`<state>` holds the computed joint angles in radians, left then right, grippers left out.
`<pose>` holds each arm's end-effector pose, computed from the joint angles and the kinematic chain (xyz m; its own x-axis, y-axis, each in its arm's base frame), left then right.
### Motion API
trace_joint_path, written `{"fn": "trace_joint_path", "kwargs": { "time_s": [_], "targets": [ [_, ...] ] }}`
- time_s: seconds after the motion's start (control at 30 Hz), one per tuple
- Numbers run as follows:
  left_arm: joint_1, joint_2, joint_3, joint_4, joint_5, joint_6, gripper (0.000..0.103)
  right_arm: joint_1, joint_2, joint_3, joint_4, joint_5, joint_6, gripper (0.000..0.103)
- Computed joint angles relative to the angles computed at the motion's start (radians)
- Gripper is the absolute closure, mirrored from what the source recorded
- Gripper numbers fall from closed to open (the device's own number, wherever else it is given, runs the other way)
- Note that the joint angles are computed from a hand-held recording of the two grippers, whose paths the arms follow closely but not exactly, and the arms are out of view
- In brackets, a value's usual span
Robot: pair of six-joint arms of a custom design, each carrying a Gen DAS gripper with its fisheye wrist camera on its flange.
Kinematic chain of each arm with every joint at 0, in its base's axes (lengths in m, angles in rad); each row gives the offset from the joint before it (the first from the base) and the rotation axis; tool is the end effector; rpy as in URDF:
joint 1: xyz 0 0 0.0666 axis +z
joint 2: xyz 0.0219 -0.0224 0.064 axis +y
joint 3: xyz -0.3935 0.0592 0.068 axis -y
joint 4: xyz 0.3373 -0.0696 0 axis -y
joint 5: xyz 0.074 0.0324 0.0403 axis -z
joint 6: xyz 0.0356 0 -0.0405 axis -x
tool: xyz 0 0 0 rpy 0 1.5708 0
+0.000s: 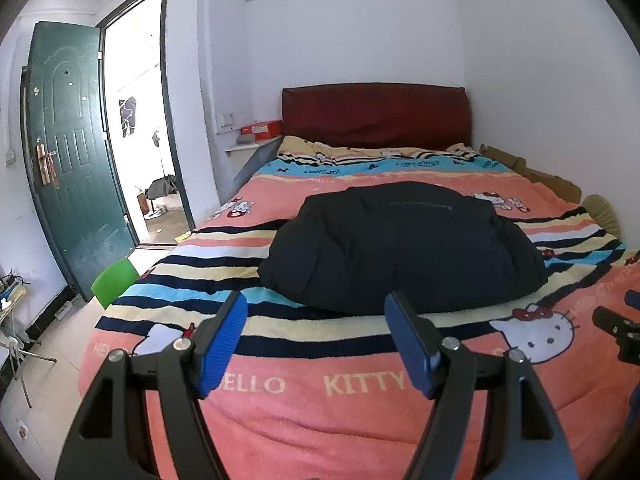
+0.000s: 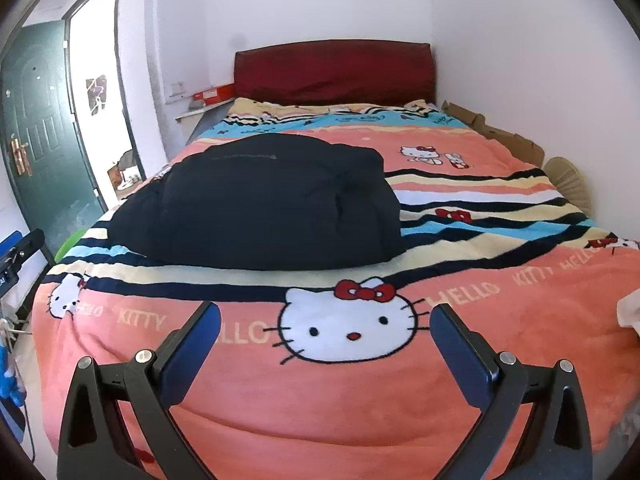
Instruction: Fold large clothes
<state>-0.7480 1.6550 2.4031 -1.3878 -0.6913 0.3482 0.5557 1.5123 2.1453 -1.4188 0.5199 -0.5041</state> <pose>0.3459 -0.2906 0.6857 -0.4622 0.0703 -0.8840 -0.0092 0.9964 0.0840 0.3602 0.2024 0.6526 -0.6033 0.1188 -0.7886 0.1506 0.9880 0.0337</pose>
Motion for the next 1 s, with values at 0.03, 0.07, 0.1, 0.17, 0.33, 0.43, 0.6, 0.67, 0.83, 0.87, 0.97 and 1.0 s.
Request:
{"fn": "trace_joint_path", "kwargs": {
  "time_s": [0.03, 0.07, 0.1, 0.17, 0.33, 0.43, 0.6, 0.67, 0.83, 0.87, 0.97, 1.0],
  "targets": [
    [0.001, 0.002, 0.0, -0.003, 0.003, 0.0, 0.033, -0.002, -0.002, -0.007, 0.002, 0.004, 0.001, 0.001],
    [0.001, 0.004, 0.0, -0.005, 0.006, 0.0, 0.033, -0.003, -0.004, -0.014, 0.004, 0.008, 0.003, 0.001],
    [0.002, 0.006, 0.001, -0.009, 0.011, 0.0, 0.033, -0.003, -0.006, -0.022, 0.005, 0.012, 0.005, 0.001],
    [0.003, 0.009, -0.002, -0.01, 0.017, 0.0, 0.033, -0.007, -0.011, -0.036, 0.011, 0.014, 0.008, 0.001],
    [0.006, 0.015, -0.012, -0.01, 0.03, -0.003, 0.033, -0.016, -0.015, -0.055, 0.02, 0.009, 0.013, 0.001],
    [0.006, 0.019, -0.016, -0.009, 0.038, -0.006, 0.033, -0.019, -0.017, -0.062, 0.026, 0.006, 0.016, 0.001],
    [0.006, 0.024, -0.024, -0.01, 0.045, -0.005, 0.033, -0.022, -0.017, -0.07, 0.032, 0.006, 0.022, 0.001],
    [0.007, 0.027, -0.024, -0.01, 0.048, -0.005, 0.033, -0.025, -0.017, -0.074, 0.036, 0.002, 0.026, 0.001],
    [0.01, 0.034, -0.025, -0.014, 0.055, -0.006, 0.033, -0.033, -0.017, -0.082, 0.043, -0.007, 0.032, 0.001],
    [0.011, 0.035, -0.025, -0.016, 0.058, -0.005, 0.033, -0.034, -0.016, -0.082, 0.042, -0.009, 0.032, 0.001],
    [0.015, 0.039, -0.025, -0.02, 0.066, -0.004, 0.033, -0.039, -0.014, -0.084, 0.044, -0.015, 0.034, 0.001],
    [0.016, 0.04, -0.026, -0.021, 0.071, -0.004, 0.033, -0.039, -0.012, -0.083, 0.043, -0.016, 0.034, 0.001]
  ]
}}
